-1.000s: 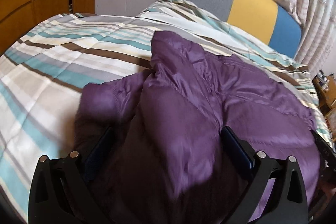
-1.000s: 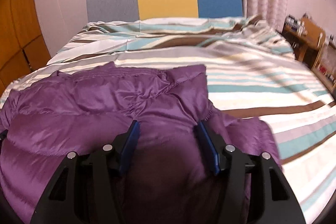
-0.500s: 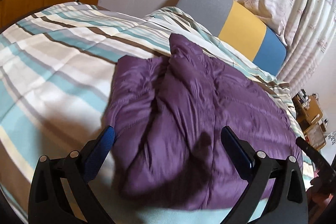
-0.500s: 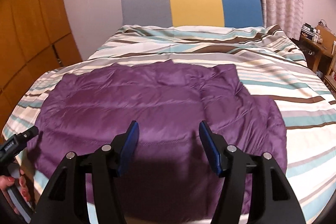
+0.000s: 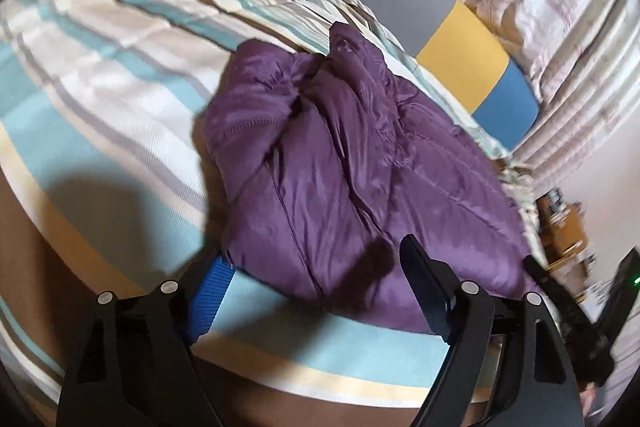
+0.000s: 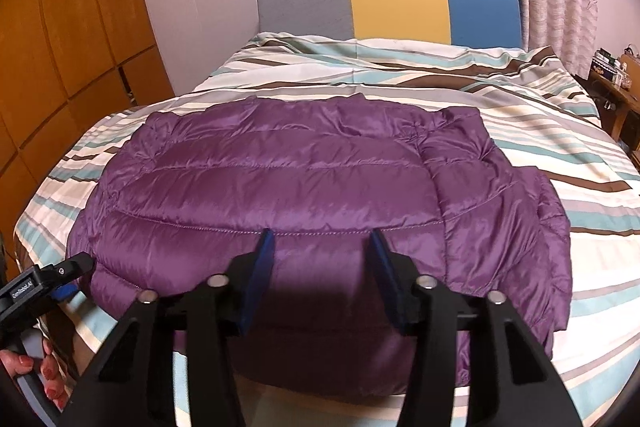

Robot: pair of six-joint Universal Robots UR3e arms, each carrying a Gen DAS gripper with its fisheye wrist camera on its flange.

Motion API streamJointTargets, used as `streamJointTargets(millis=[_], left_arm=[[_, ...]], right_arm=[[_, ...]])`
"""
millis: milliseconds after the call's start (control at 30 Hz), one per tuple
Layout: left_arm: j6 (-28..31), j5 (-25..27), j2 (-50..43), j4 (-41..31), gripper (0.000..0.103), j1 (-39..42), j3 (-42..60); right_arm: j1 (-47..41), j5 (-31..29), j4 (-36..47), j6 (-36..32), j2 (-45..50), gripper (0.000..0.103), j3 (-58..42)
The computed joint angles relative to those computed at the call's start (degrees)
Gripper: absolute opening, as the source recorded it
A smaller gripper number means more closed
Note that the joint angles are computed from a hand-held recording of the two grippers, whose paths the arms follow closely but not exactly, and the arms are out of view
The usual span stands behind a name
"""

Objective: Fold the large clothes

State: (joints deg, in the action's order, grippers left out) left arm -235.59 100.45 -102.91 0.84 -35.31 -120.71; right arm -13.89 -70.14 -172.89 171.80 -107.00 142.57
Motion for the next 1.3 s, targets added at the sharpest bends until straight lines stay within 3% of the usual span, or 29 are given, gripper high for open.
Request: streamJointTargets(millis=[167, 500, 667, 833, 900, 933, 1000, 1300], left_arm=[[-1.4, -4.6, -3.1, 12.4, 0.082, 0.9, -3.3], [-4.4, -4.4, -10.4, 20.6, 0.080, 2.3, 1.0], [-9.1, -1.6, -13.7, 22.7, 0.065, 2.4, 3.0], [-8.5, -0.2, -14.3, 18.0, 0.049, 1.7, 6.2], [-9.0, -3.1, -13.6, 18.8, 0.031, 3.3, 5.1], [-9.6, -3.2, -12.9, 18.6, 0.028, 3.6, 4.7], [-7.6, -0.1, -11.0, 14.6, 0.021, 2.1, 6.5], [12.2, 18.1, -13.3, 1.2, 0.019, -9.8, 26.5]], right_arm=[[-0.1, 2.0, -2.1, -0.8, 0.9, 0.033, 1.1], [5.0, -3.6, -10.0, -1.9, 14.5, 0.033, -1.1], [6.0, -5.3, -12.5, -1.9, 16.3, 0.033, -0.8], [6.9, -6.6, -14.7, -1.7, 17.7, 0.033, -0.6], [7.0, -6.7, -15.2, -1.5, 17.8, 0.033, -0.4], [7.1, -6.7, -15.3, -1.5, 17.8, 0.033, -0.4], [7.3, -6.9, -15.7, -1.2, 17.9, 0.033, -0.2], [6.3, -6.1, -14.9, -0.5, 18.0, 0.033, -0.3]])
